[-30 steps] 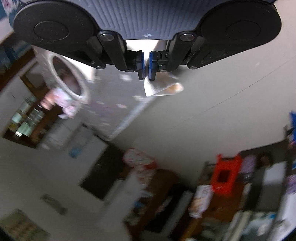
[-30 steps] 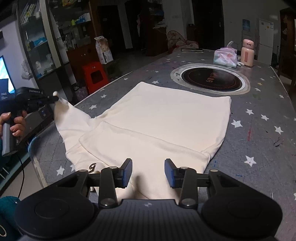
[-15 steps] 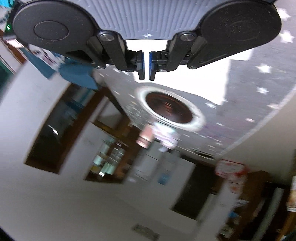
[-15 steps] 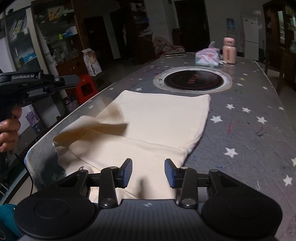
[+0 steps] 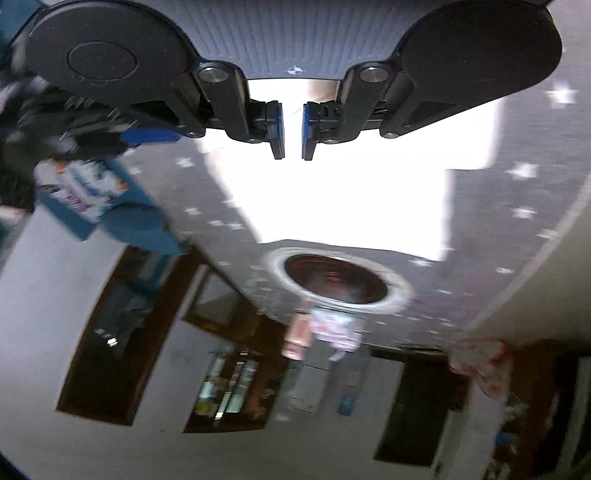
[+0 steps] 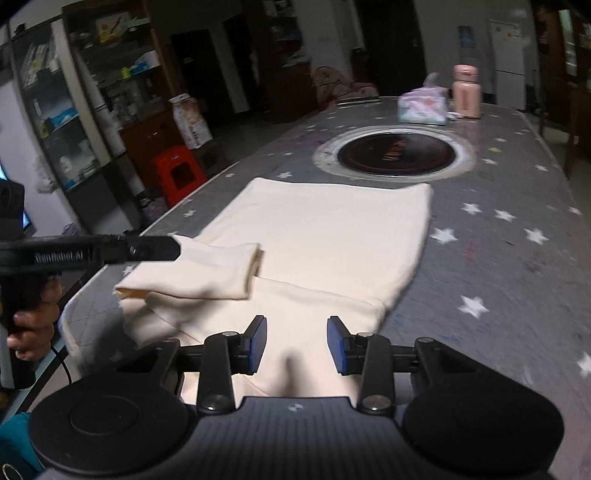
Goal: Fold clothes
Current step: 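Fold the held sleeve across the body and open the left gripper, then grasp the sweatshirt side edge with the right gripper and lift it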
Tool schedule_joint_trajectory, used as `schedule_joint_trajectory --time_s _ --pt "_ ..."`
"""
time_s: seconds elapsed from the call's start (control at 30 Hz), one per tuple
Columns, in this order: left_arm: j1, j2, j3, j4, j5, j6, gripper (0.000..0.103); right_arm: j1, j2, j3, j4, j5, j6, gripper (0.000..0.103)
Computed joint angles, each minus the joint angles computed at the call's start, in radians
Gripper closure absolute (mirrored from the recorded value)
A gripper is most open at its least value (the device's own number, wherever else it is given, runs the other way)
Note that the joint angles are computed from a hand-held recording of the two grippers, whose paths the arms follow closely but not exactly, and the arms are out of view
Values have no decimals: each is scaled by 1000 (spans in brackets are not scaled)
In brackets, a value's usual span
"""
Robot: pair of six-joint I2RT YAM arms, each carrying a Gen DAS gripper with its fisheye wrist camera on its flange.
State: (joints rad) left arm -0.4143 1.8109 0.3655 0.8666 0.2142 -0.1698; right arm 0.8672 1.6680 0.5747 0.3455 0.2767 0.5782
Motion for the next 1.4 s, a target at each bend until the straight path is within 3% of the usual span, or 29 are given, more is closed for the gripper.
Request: schedule_joint_trajectory --time_s 0.27,0.43,0.57,0.83,1.27,1.4 --pt "106 67 -108 155 -91 56 62 -91 195 227 -35 -205 -56 67" --pt "191 104 -158 205 -69 87 58 -99 329 365 -86 -240 -56 68" --pt "238 127 -175 237 -52 103 55 -98 382 435 -121 -242 -54 69" --pt "245 194 -181 289 -38 117 51 -71 403 514 -200 -194 -69 97" --pt "150 280 -178 373 -106 168 49 -17 196 468 -268 -1 -191 102" --pt "150 298 -179 395 -106 165 50 -46 189 460 -274 -70 -155 97"
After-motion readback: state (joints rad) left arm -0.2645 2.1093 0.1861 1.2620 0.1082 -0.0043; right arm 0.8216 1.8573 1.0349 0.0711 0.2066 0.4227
